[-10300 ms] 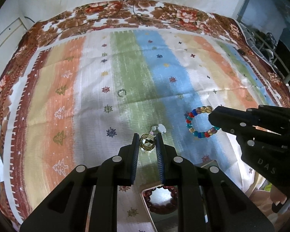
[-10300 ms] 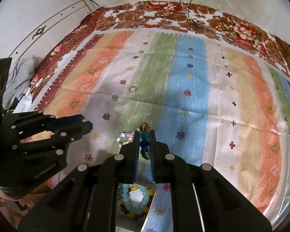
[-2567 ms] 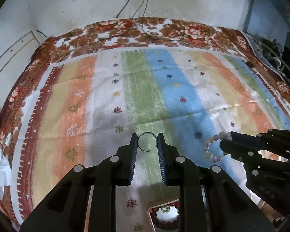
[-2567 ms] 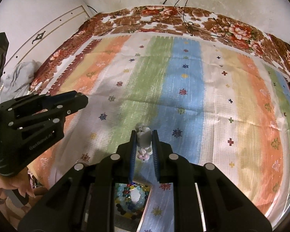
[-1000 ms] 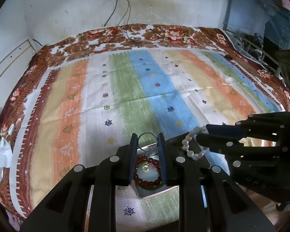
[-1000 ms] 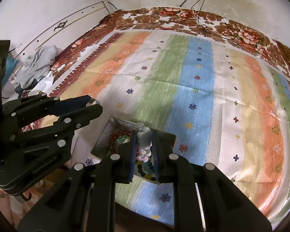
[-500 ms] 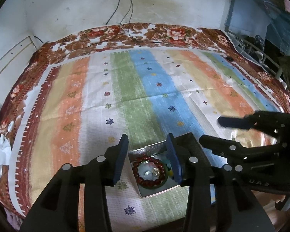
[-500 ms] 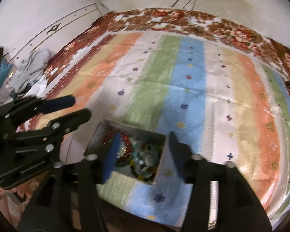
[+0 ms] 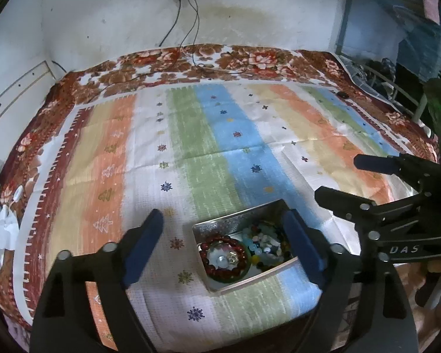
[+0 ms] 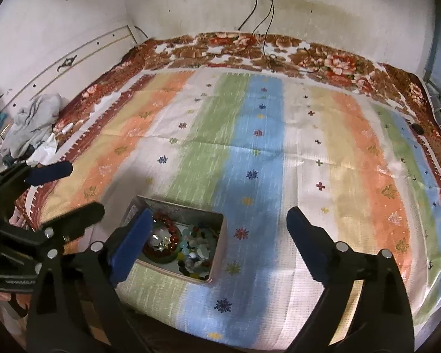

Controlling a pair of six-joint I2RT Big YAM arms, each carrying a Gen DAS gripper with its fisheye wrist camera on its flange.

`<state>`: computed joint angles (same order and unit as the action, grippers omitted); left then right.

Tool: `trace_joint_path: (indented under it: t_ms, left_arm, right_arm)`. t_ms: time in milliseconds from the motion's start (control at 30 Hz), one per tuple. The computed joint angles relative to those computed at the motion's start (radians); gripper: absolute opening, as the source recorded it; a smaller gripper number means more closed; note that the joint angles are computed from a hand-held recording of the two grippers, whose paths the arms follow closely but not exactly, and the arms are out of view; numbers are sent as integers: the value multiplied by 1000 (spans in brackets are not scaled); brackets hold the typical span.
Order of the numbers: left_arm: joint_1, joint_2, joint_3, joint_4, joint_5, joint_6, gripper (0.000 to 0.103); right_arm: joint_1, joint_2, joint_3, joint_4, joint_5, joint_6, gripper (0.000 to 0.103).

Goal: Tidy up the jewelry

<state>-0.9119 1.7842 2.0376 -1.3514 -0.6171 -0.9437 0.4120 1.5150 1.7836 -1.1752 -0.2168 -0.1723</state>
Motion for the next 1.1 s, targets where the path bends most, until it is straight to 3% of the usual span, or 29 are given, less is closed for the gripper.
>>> trace_joint_path:
  t_ms: [267,600,933,1100]
  left_arm:
    - [-5,-20,-23,6,-25,-29,96]
    - [-16,-33,-44,16,-32,-30,97]
    - [-62,-35,-54,-1,-111,-24,97]
    - [-80,-49,-79,30,-144,-18,97]
  right_arm:
    - [-15,-31,-37,23,-5,13,98]
    - [-22,-65,-80,45,-6,2,98]
    - [-45,-140,-155,78,-60,-9,98]
    - [-60,-187,-202,110,-86,-2,98]
